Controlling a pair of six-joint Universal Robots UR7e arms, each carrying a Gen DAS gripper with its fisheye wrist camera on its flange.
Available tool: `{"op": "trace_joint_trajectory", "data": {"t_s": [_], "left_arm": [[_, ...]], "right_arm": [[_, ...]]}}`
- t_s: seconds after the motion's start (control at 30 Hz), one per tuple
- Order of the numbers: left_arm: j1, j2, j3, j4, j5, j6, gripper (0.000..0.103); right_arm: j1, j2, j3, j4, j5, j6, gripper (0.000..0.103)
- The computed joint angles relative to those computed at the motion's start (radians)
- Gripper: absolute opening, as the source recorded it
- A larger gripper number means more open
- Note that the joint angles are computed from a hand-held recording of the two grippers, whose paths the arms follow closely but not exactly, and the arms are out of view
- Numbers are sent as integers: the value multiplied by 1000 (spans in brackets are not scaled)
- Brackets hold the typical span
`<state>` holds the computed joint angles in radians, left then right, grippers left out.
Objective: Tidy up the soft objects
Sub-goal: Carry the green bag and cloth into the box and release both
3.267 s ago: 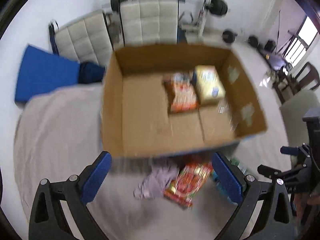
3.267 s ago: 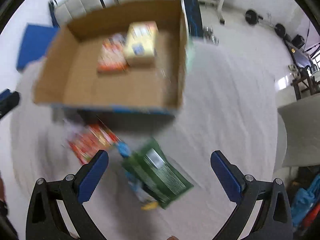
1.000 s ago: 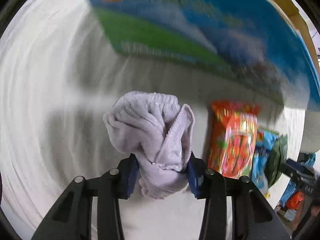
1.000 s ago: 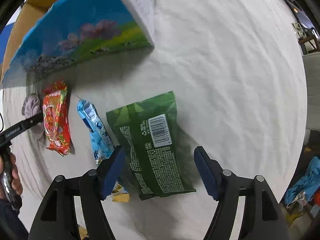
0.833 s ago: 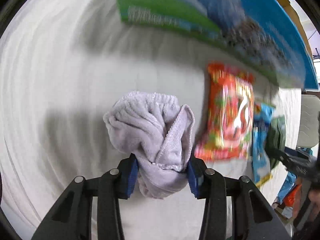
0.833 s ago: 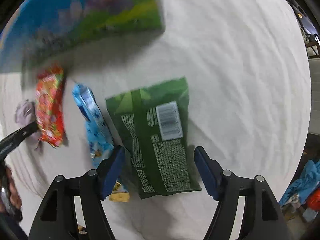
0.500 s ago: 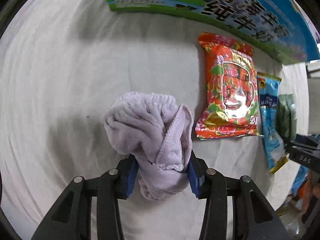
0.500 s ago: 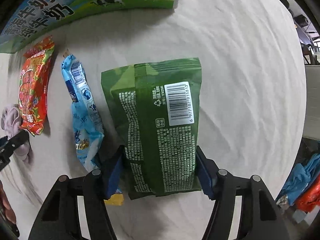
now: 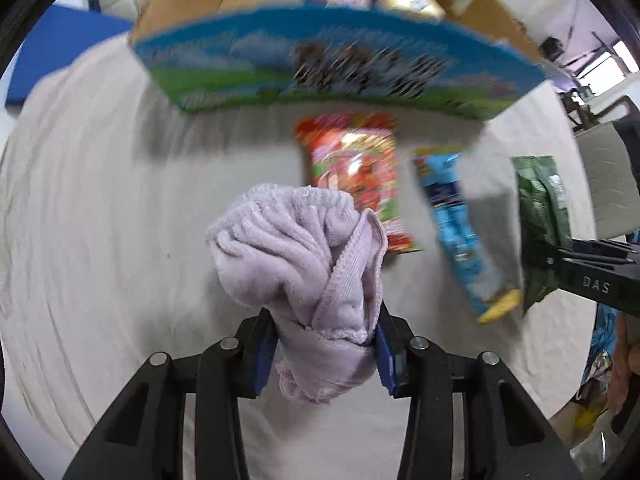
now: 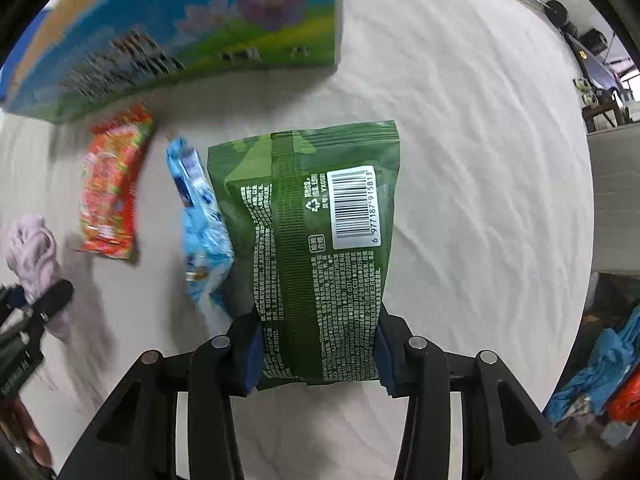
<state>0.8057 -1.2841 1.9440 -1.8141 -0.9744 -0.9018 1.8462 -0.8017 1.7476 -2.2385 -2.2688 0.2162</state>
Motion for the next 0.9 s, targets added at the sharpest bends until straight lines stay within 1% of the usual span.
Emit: {"op": "trace_joint_trajectory", "data": {"t_s": [0.1, 0.17, 0.23, 0.3, 0.33, 0.43, 0.53, 0.67, 0.77, 0.83, 0.9], "left_arm": [[-43, -16, -14, -24, -3, 10, 39], [-69, -23, -37, -33, 1, 21, 39], [-82, -99, -53, 18, 8, 39, 39], [-84, -110, -74, 5, 8, 63, 39], [-86, -111, -87, -9, 6, 71, 39], [-64, -84, -156, -36, 12, 125, 39], [-38, -55, -231, -54, 20, 186, 39], [17, 2, -338, -63, 8, 261, 39], [70, 61, -424, -55, 3, 304, 39], [110, 101, -494, -25, -13, 323, 39], [153, 150, -568, 15, -22, 340, 39]], "right_arm": [[34, -56, 16, -10, 46, 9, 47], [44, -98, 15, 2, 69, -4, 47], [67, -122, 14, -6, 99, -6, 47], [80, -161, 4, 12, 126, -16, 47], [75, -180, 0, 14, 143, -30, 47], [98, -197, -39, 27, 188, -37, 47], [121, -183, -115, 54, 219, -46, 47], [138, -146, -220, 78, 229, -67, 47], [147, -86, -323, 96, 216, -73, 47], [147, -35, -398, 121, 212, -64, 47], [141, 21, -471, 142, 180, -65, 47]]}}
